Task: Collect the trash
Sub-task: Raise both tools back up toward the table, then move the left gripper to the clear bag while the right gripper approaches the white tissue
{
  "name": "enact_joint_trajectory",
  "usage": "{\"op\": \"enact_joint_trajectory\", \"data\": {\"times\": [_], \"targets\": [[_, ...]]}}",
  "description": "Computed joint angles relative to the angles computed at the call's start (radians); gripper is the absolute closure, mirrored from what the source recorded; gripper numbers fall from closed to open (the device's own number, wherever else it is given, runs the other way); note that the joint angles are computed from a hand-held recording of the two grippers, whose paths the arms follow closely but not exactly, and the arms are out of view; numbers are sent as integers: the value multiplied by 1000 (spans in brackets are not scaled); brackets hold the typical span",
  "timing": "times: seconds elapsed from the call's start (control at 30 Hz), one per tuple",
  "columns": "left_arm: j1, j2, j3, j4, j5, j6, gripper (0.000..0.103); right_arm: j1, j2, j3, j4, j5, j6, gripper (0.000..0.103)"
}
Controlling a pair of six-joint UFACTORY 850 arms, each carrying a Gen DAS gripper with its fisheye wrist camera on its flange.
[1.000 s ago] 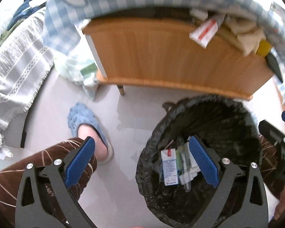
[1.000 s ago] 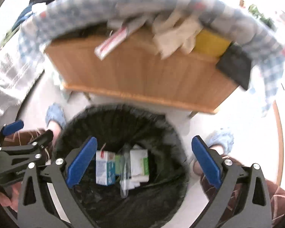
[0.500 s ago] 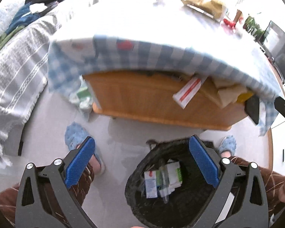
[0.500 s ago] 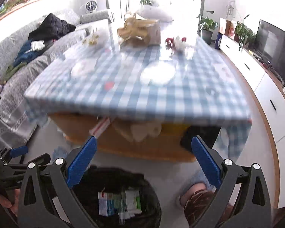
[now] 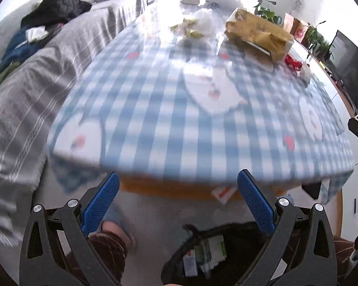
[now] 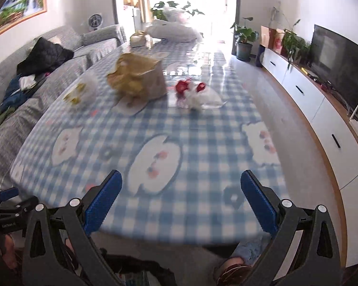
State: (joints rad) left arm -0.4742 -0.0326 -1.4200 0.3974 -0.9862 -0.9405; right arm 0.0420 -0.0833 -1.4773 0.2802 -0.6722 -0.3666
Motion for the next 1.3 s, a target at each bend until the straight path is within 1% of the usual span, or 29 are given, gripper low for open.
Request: {"op": "enact_joint_trajectory", "data": {"times": [0.13, 0.17, 0.3, 0.4, 0.5, 0.57, 0.67, 0.77, 0.9, 0.97, 1.07, 1.17, 1.3], "targets": [[40, -68, -89, -18, 7, 67, 6, -4, -92, -99, -59, -8, 44, 7], [52, -93, -121, -22, 6, 87, 6, -4, -103, -107, -70, -4, 51, 7], [95, -164, -219, -47, 1, 146, 6, -6, -189, -203, -91, -25, 82, 8], [122, -237, -322, -33, -25, 180, 6, -3, -252, -281, -92, -46, 90, 10], [152, -311, -430, -50, -44, 230, 6, 1, -319, -369, -101, -68, 99, 11], [169, -375, -521, -47, -71, 266, 6, 3, -364, -428, -101, -90, 100, 13], [191, -444, -618, -54, -99, 304, 6, 9, -417, -503, -114, -104, 107, 14], [204, -545, -756, -44, -140, 344, 6, 10, -474, -584, -108, -137, 106, 18], [227, -637, -881, -91, -177, 359, 6, 12, -538, -676, -108, -179, 110, 23], [237, -689, -954, -116, -196, 382, 6, 10, -582, -741, -94, -223, 122, 27], [237, -765, -1063, -94, -243, 401, 6, 8, -629, -810, -74, -275, 141, 32], [246, -818, -1142, -126, -266, 414, 6, 16, -647, -835, -83, -295, 145, 37], [256, -850, -1186, -142, -278, 431, 7, 23, -647, -827, -96, -305, 140, 44]]}}
